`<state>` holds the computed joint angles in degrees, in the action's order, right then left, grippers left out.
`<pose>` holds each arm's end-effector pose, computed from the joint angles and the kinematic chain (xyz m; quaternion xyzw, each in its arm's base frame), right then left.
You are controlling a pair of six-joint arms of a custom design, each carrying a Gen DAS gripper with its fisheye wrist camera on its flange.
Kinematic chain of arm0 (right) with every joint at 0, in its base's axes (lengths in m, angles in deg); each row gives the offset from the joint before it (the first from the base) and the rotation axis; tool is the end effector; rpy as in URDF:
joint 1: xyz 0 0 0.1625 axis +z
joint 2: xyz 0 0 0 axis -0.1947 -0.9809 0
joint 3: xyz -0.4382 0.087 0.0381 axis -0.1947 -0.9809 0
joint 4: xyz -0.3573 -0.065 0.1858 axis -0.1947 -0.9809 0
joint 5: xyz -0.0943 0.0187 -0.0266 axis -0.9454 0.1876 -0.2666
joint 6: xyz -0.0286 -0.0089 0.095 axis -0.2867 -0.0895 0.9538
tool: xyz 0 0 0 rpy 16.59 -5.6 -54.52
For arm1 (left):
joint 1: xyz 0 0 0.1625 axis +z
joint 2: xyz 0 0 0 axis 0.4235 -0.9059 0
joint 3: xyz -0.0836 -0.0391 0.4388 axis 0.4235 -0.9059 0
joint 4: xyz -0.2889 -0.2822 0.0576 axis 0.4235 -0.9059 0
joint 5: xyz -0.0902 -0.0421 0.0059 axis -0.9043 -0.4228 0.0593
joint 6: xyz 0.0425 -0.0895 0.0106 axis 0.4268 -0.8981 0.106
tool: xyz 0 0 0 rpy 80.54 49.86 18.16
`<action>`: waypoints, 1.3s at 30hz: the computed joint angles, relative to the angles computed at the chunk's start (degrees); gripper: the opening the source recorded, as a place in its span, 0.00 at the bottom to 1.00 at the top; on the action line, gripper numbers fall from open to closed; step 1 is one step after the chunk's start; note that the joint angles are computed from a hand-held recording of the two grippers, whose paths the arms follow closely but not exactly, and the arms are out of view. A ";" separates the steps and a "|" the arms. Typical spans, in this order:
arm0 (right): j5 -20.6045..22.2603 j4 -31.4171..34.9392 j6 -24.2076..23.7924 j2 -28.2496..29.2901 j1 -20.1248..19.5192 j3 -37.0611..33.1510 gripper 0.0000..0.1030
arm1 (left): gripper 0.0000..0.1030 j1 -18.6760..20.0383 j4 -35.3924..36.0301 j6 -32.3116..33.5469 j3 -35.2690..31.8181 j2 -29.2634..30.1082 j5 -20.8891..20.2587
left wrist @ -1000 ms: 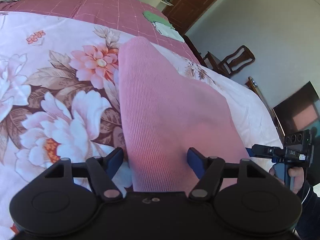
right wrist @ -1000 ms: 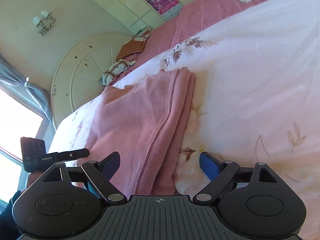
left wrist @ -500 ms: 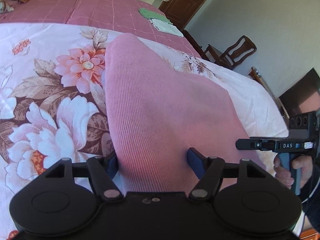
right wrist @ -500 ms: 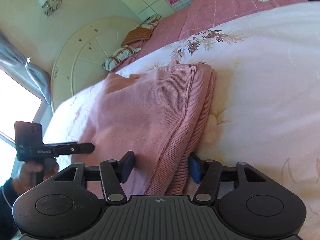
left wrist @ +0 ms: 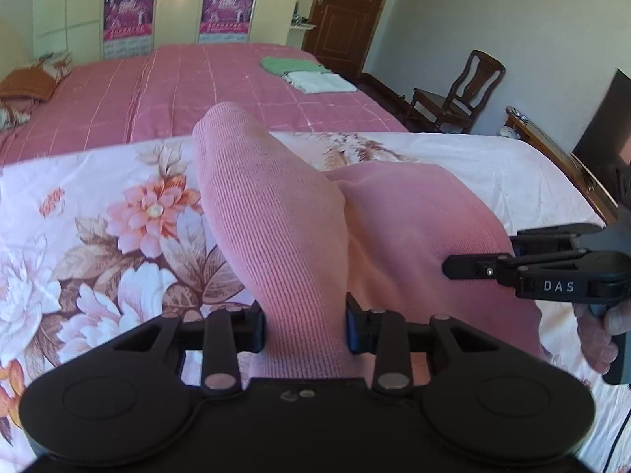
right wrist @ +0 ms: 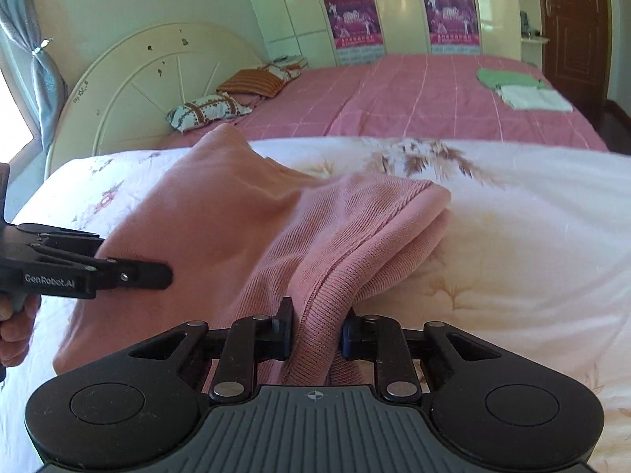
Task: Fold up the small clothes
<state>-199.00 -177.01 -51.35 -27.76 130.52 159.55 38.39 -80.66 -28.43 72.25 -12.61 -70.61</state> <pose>0.2828 -0.3248 0.0013 0.2187 -0.9154 0.2920 0.1700 -0.0054 -0.4049 0.2704 0.2925 0.9085 -0.2274 0.1932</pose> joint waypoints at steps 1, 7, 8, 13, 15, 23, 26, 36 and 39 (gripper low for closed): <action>-0.79 0.55 0.14 -0.30 1.03 -0.18 0.21 | 0.32 -0.31 0.49 0.18 0.25 -0.90 -0.56; -8.40 7.98 1.69 -1.08 9.40 -3.68 0.21 | 0.32 -0.20 5.50 2.77 0.83 -8.25 -3.57; -9.68 9.30 2.23 -0.82 10.76 -4.59 0.21 | 0.32 0.39 6.58 3.47 0.60 -9.64 -4.37; -14.08 16.43 7.26 1.09 17.20 -9.75 0.21 | 0.32 4.96 15.30 8.00 -2.68 -17.11 -7.70; -15.09 19.97 9.58 3.06 19.70 -13.27 0.21 | 0.32 7.17 19.24 10.35 -4.77 -19.68 -8.26; -12.38 27.65 14.37 14.74 25.15 -29.95 0.21 | 0.32 21.65 30.63 21.80 -16.53 -23.94 -10.44; -9.41 29.79 15.23 19.86 25.54 -37.03 0.21 | 0.32 27.79 32.31 25.64 -20.57 -23.07 -11.94; -4.83 37.18 20.80 30.30 24.63 -48.93 0.21 | 0.35 44.77 31.92 27.89 -27.74 -15.60 -21.35; -3.02 36.31 24.44 29.75 22.61 -46.27 0.21 | 0.48 47.32 31.18 27.30 -28.89 -13.98 -23.79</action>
